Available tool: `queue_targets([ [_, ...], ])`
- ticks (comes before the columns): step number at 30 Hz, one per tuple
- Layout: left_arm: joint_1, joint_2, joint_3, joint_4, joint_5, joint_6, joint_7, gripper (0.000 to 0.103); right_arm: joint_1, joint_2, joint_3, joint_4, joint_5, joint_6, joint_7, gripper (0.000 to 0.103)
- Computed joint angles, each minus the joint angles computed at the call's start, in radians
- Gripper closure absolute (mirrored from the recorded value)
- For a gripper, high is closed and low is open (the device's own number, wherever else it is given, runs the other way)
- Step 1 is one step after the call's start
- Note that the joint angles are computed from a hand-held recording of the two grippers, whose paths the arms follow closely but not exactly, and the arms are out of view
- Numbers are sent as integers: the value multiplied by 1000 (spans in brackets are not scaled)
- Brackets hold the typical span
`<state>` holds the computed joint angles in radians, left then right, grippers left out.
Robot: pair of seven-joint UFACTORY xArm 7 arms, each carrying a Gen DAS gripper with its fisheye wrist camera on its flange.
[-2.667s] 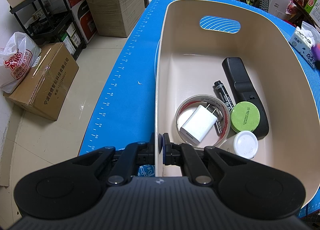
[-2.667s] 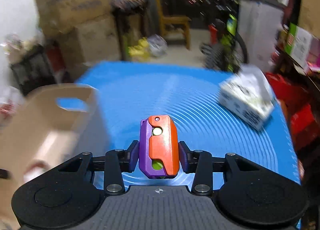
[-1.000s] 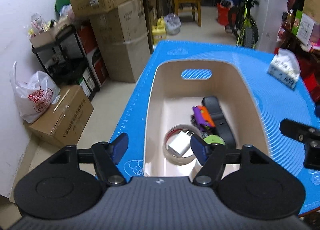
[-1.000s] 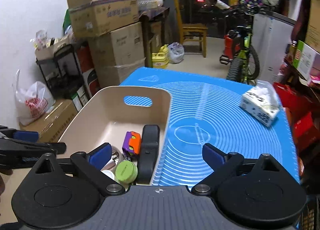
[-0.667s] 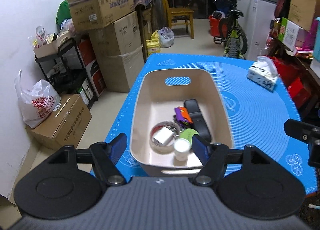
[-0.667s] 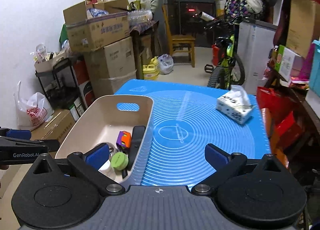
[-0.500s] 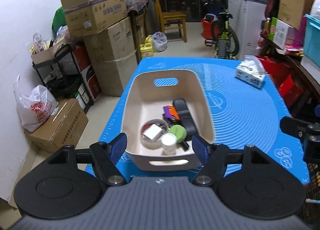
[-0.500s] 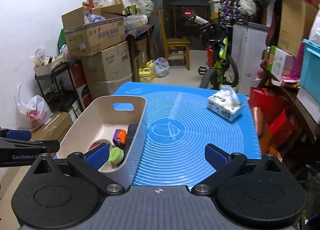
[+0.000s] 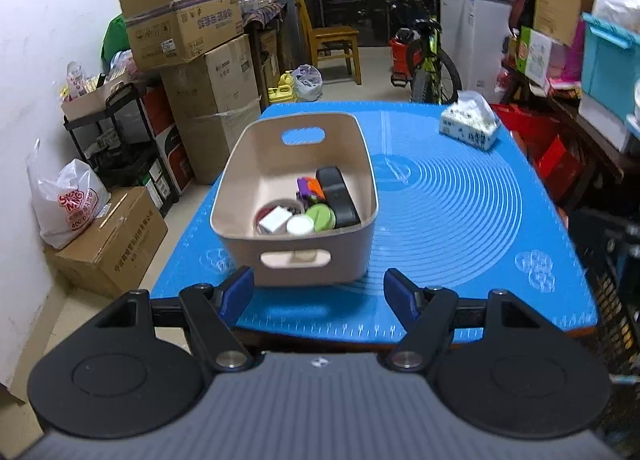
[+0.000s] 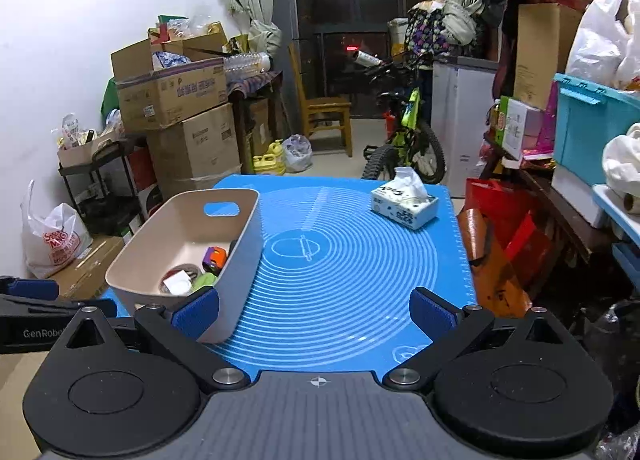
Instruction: Organize rigid objects
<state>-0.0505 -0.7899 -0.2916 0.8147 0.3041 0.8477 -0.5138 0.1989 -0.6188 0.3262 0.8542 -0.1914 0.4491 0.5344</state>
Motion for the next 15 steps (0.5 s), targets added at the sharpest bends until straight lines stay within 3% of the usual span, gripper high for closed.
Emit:
queue_targets([
  [6, -37, -88, -1, -95, -15, -9, 4, 31, 0, -116, 37, -114, -11, -25, 43, 2],
  [15, -22, -154, -34, -150, -11, -51, -23, 31, -13, -218, 92, -215, -27, -54, 105, 2],
])
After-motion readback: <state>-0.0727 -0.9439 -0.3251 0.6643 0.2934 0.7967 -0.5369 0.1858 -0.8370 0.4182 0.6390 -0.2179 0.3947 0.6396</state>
